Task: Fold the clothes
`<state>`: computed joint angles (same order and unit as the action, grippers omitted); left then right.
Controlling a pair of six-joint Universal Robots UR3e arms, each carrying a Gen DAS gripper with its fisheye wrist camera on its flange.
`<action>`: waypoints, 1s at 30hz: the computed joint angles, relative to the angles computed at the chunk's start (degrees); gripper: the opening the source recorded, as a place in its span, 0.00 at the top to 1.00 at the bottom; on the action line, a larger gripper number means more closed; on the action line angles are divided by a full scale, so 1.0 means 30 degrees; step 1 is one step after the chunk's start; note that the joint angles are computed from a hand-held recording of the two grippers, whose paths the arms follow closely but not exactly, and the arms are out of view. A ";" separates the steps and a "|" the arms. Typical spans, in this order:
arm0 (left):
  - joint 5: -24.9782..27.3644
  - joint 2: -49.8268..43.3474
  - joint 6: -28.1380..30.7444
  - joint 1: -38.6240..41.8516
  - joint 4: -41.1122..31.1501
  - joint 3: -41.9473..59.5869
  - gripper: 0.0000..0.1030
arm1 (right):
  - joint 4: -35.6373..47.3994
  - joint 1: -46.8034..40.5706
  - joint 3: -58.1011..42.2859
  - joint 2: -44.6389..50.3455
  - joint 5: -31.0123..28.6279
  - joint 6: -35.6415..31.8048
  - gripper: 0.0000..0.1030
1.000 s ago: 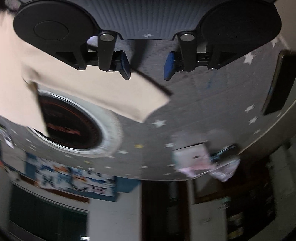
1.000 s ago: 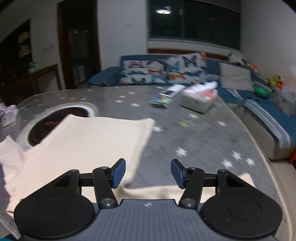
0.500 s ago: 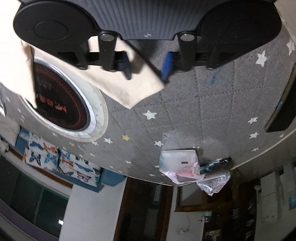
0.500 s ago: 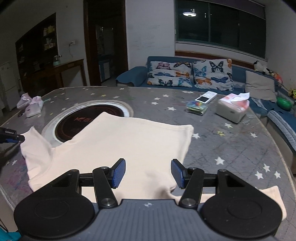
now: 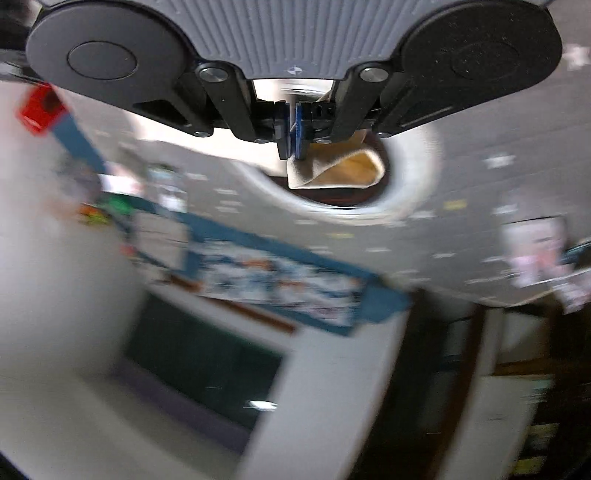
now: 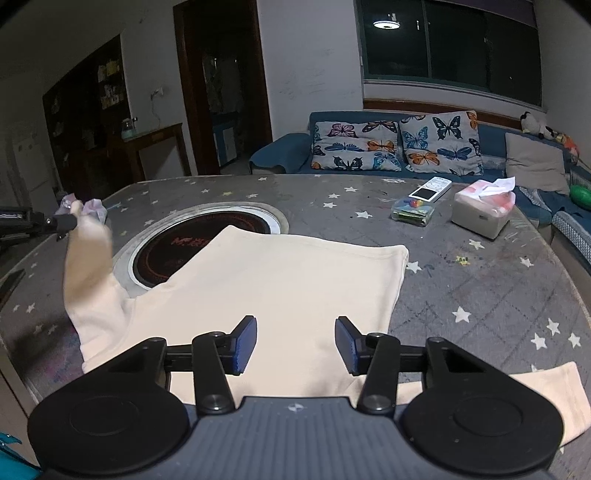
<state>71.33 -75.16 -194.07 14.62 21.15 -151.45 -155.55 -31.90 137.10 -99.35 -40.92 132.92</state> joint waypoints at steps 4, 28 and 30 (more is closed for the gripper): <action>-0.0728 -0.3841 0.0369 -0.3215 0.1734 0.2130 0.98 | 0.1223 -0.0453 -0.0170 -0.0157 0.0458 -0.0115 0.57; -0.0228 -0.8084 0.4741 -0.6843 0.0199 0.3292 0.77 | 0.4798 0.2055 -0.2491 0.3100 -0.1197 0.0586 0.60; -0.0212 -0.6892 0.5002 -0.5904 0.0242 0.2226 0.73 | 0.5012 0.2243 -0.2373 0.2977 -0.1349 0.0517 0.60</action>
